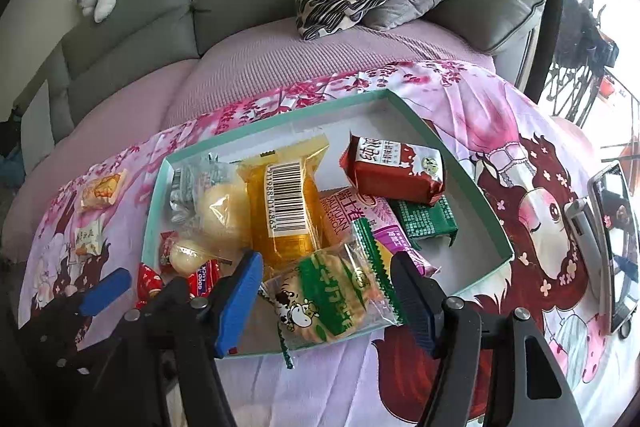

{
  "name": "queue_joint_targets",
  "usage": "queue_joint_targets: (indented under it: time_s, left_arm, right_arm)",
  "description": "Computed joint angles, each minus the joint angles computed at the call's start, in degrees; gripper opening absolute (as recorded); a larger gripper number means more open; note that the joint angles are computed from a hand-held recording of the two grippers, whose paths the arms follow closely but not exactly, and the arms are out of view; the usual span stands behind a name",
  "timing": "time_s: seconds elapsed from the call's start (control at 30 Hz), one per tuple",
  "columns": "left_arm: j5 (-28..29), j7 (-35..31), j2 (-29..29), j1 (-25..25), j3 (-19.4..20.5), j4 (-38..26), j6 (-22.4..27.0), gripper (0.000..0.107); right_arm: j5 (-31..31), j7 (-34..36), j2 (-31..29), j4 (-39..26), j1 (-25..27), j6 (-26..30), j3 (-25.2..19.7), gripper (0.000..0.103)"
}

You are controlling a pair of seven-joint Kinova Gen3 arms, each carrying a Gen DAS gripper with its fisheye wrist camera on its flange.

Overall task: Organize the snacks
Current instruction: 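Open both grippers to drop the wafer bag and biscuit into the tray, then move both open grippers from the tray toward the last two snack packs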

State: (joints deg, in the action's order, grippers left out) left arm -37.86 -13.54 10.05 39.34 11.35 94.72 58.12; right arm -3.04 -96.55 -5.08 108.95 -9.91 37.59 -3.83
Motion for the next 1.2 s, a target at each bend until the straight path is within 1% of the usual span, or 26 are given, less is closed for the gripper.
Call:
queue_joint_targets:
  time_s: [0.13, 0.17, 0.2, 0.23, 0.27, 0.33, 0.37, 0.4, 0.53, 0.67, 0.7, 0.77, 0.8, 1.2]
  left_arm:
    - [-1.46, 2.94, -1.02, 0.36, -0.18, 0.48, 1.32, 0.068]
    - [-1.78, 3.86, -1.27, 0.29, -0.14, 0.70, 1.58, 0.069]
    - [-2.17, 5.14, -1.50, 0.24, -0.14, 0.88, 2.11, 0.073]
    - [-2.60, 6.54, -1.64, 0.18, -0.13, 1.11, 2.77, 0.086]
    - [-3.14, 7.83, -1.77, 0.14, -0.06, 1.29, 3.42, 0.092]
    - [-3.79, 10.18, -2.10, -0.17, 0.04, 1.79, 4.64, 0.092]
    - [-3.68, 10.95, -2.24, -0.53, 0.10, 1.98, 5.09, 0.092]
    - [-3.61, 11.65, -2.35, -0.79, 0.22, 2.21, 5.52, 0.092]
    - [-3.61, 13.46, -1.24, -1.09, 0.55, 1.50, 9.10, 0.094]
    - [-3.94, 15.12, -1.05, -1.00, 0.39, 1.72, 10.51, 0.095]
    - [-4.03, 15.46, -1.10, -0.96, 0.44, 1.76, 10.76, 0.095]
    - [-4.13, 15.70, -1.01, -1.01, 0.51, 1.80, 11.11, 0.102]
    - [-4.19, 15.73, -0.97, -1.03, 0.53, 1.83, 11.18, 0.103]
    - [-3.80, 15.33, -1.59, -1.84, 0.66, 2.42, 10.48, 0.103]
  right_arm:
    - [0.12, -0.75, 0.16, -0.19, 0.29, 0.28, 0.18, 0.070]
    - [0.31, -1.04, 0.23, -0.25, 0.35, 0.39, 0.14, 0.071]
    - [0.41, -1.15, 0.27, -0.27, 0.38, 0.47, 0.15, 0.073]
    - [0.58, -1.24, 0.37, -0.34, 0.39, 0.62, 0.12, 0.075]
    - [0.73, -1.28, 0.42, -0.38, 0.38, 0.73, 0.08, 0.078]
    - [0.93, -1.17, 0.51, -0.42, 0.24, 0.83, -0.03, 0.080]
    - [0.87, -0.98, 0.53, -0.41, 0.17, 0.81, -0.03, 0.083]
    - [0.79, -0.73, 0.56, -0.41, 0.11, 0.80, -0.01, 0.085]
    - [2.09, -1.38, 0.63, -0.30, -0.18, 0.66, -0.54, 0.091]
    - [3.25, -2.29, 0.64, -0.12, -0.37, 0.29, -0.81, 0.103]
    - [3.78, -2.70, 0.55, 0.03, -0.43, 0.06, -0.97, 0.103]
    - [4.17, -2.92, 0.55, 0.10, -0.60, -0.09, -1.05, 0.103]
    - [4.18, -2.86, 0.58, 0.07, -0.68, -0.05, -1.03, 0.103]
    - [5.71, -4.26, 0.49, -0.05, -1.27, -0.08, -1.51, 0.103]
